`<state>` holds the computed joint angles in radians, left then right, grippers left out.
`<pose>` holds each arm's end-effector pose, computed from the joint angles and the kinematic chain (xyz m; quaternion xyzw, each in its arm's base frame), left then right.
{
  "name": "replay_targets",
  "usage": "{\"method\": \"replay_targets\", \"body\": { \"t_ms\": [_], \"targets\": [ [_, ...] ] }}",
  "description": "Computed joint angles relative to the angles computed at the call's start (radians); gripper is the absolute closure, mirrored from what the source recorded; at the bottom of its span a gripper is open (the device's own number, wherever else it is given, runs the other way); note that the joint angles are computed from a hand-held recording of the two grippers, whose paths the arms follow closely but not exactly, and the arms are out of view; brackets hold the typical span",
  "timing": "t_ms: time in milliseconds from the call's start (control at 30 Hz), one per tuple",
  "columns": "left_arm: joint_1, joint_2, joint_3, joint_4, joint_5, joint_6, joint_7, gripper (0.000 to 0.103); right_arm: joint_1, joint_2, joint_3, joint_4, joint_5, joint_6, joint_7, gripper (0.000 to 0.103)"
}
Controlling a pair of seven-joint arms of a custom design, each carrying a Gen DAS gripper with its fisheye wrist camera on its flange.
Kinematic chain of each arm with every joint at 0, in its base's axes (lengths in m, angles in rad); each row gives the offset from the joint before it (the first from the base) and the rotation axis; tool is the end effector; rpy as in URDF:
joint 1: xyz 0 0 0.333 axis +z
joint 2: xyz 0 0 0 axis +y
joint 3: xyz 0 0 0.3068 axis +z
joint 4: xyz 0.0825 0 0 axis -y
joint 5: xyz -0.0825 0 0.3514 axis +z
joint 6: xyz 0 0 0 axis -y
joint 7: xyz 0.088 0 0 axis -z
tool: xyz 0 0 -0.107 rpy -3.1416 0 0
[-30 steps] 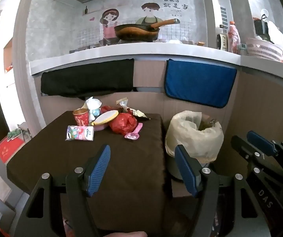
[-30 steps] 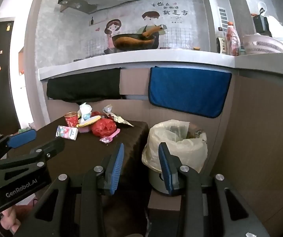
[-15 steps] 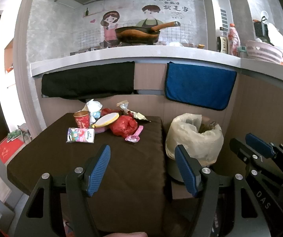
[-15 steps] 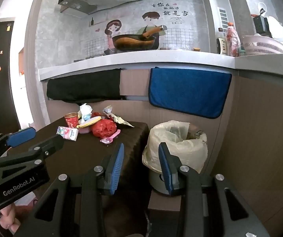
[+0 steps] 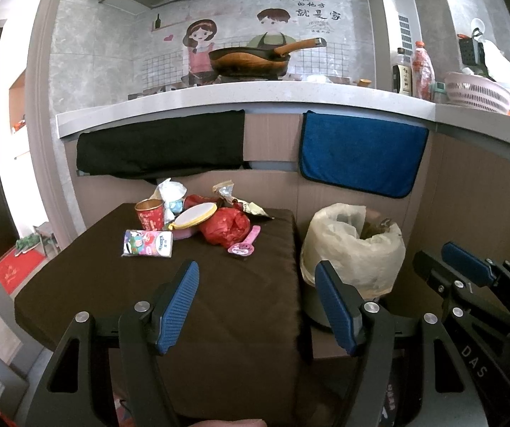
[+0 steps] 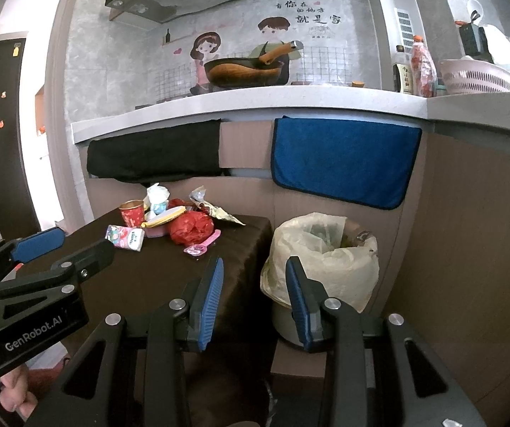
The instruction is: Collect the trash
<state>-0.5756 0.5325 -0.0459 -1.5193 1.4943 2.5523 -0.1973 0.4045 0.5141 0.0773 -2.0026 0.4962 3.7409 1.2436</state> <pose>0.5641 -0.4133 0.4038 -0.6073 0.5903 -0.3685 0.3832 0.5750 0.2212 0.3582 -0.6381 0.5357 -0.3477 0.4301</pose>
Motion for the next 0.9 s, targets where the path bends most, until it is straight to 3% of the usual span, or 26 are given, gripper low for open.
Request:
{"method": "replay_targets", "body": {
  "t_ms": [900],
  "targets": [
    [-0.001,0.002,0.001,-0.003,0.013,0.001,-0.013,0.035,-0.004,0.012,0.001,0.006,-0.006,0.003,0.007,0.069]
  ]
}}
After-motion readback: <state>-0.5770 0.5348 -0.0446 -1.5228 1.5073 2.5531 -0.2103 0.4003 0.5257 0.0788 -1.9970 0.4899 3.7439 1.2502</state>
